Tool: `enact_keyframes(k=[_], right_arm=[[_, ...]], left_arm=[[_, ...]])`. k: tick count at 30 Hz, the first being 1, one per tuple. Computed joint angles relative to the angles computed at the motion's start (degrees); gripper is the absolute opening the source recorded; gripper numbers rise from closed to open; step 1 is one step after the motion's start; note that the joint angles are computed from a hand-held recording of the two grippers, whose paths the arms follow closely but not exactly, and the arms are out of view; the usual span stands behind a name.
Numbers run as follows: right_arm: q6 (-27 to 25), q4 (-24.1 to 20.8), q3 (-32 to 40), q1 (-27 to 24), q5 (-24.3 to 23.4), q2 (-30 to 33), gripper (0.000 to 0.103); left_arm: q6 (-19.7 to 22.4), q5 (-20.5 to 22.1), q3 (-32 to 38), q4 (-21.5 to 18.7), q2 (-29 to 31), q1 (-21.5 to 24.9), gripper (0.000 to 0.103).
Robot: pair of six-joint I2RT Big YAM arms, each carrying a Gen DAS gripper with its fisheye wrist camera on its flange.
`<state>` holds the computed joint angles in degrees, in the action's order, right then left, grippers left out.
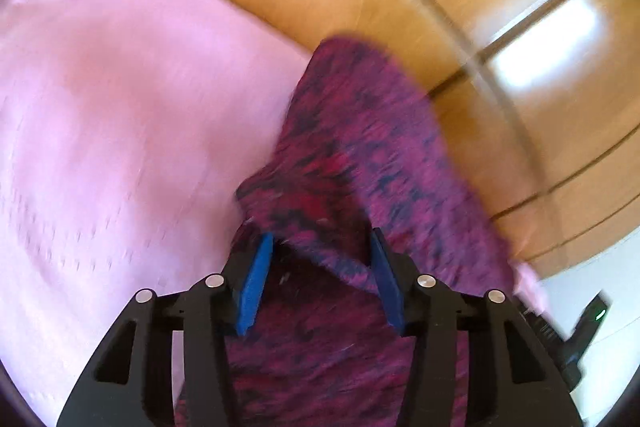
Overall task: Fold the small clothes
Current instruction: 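Grasp the sweater hem with the right gripper and lift it toward the collar, then lay the hem over the collar with the right gripper and release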
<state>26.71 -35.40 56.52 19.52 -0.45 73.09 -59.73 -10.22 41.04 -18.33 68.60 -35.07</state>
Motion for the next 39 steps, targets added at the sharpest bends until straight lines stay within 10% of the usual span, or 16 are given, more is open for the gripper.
enact_keyframes(k=[7, 10, 13, 28, 32, 39], right_arm=[[-0.39, 0.46, -1.17, 0.35, 1.16, -0.09, 0.008], [-0.89, 0.32, -1.17, 0.18, 2.03, -1.63, 0.041], [-1.15, 1.28, -1.22, 0.32, 2.54, -4.33, 0.043], [-7.16, 0.6, 3.81, 6.31, 0.42, 2.04, 0.049], [-7.27, 0.79, 3.4, 6.01, 0.67, 2.68, 0.049], [-12.92, 1.54, 1.63, 9.24, 9.04, 4.18, 0.05]], left_arm=[[6.45, -0.36, -1.02, -4.99, -7.37, -2.31, 0.049], [7.59, -0.53, -2.38, -4.16, -12.25, -0.03, 0.067], [6.85, 3.06, -2.58, -2.37, -13.2, 5.48, 0.07], [6.9, 30.12, 9.24, 6.97, 9.07, 20.39, 0.07], [10.85, 23.2, 10.75, 4.86, 9.48, 17.56, 0.025], [18.51, -1.1, 15.74, -8.52, 12.99, 9.56, 0.025]])
